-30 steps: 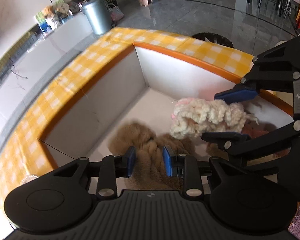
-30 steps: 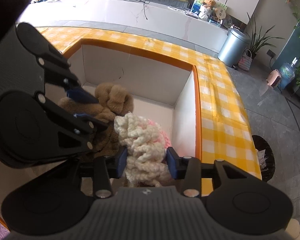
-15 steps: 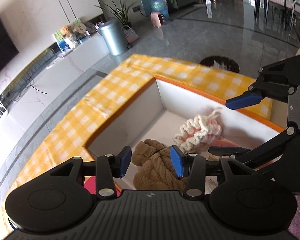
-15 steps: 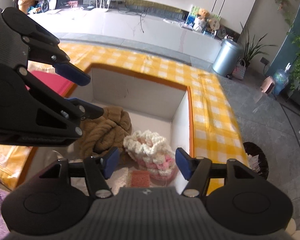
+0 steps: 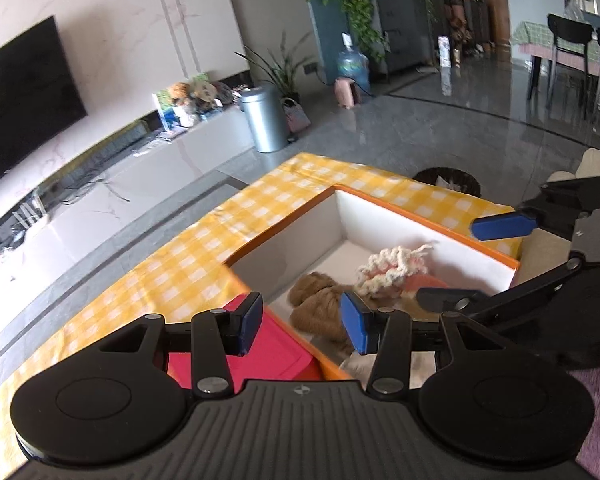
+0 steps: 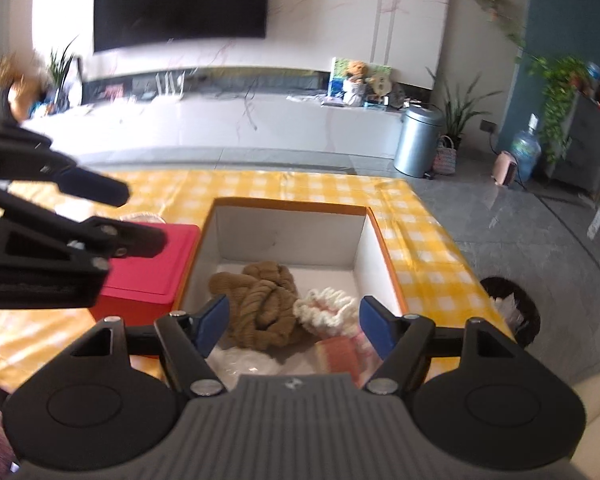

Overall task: Organize soft objects
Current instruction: 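Lower both items into the box and open both grippers, then withdraw both tools from the box back over the table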

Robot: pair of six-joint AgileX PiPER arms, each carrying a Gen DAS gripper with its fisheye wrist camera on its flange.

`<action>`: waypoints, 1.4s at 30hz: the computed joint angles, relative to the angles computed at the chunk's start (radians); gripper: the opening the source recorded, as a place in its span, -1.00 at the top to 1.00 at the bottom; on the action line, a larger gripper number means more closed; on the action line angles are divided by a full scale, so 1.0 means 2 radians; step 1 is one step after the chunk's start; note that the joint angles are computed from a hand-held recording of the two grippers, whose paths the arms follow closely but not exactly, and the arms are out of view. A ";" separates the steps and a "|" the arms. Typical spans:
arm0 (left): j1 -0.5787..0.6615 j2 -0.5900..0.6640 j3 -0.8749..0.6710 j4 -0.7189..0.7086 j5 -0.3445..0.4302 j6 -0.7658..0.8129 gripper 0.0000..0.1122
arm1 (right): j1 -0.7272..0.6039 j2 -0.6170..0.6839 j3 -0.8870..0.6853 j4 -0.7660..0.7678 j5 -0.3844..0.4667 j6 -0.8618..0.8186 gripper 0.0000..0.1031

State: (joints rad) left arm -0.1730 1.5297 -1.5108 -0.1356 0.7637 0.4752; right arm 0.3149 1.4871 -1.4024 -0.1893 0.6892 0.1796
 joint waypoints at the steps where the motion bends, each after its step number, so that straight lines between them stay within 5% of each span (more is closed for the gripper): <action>1: 0.004 -0.017 0.020 0.001 -0.008 -0.001 0.04 | 0.011 -0.011 0.012 -0.015 -0.003 0.027 -0.39; 9: 0.076 -0.120 0.134 -0.040 -0.024 0.003 0.04 | 0.094 -0.065 0.075 -0.103 0.001 0.202 -0.49; 19: 0.247 -0.189 0.226 -0.133 0.013 0.078 0.04 | 0.195 -0.055 0.100 -0.162 0.014 0.315 -0.49; 30: 0.405 -0.184 0.255 -0.212 0.064 0.183 0.04 | 0.262 0.020 0.051 -0.169 0.031 0.326 -0.49; 42: 0.426 -0.125 0.226 -0.224 0.076 0.212 0.04 | 0.275 0.108 -0.025 -0.147 0.036 0.256 -0.43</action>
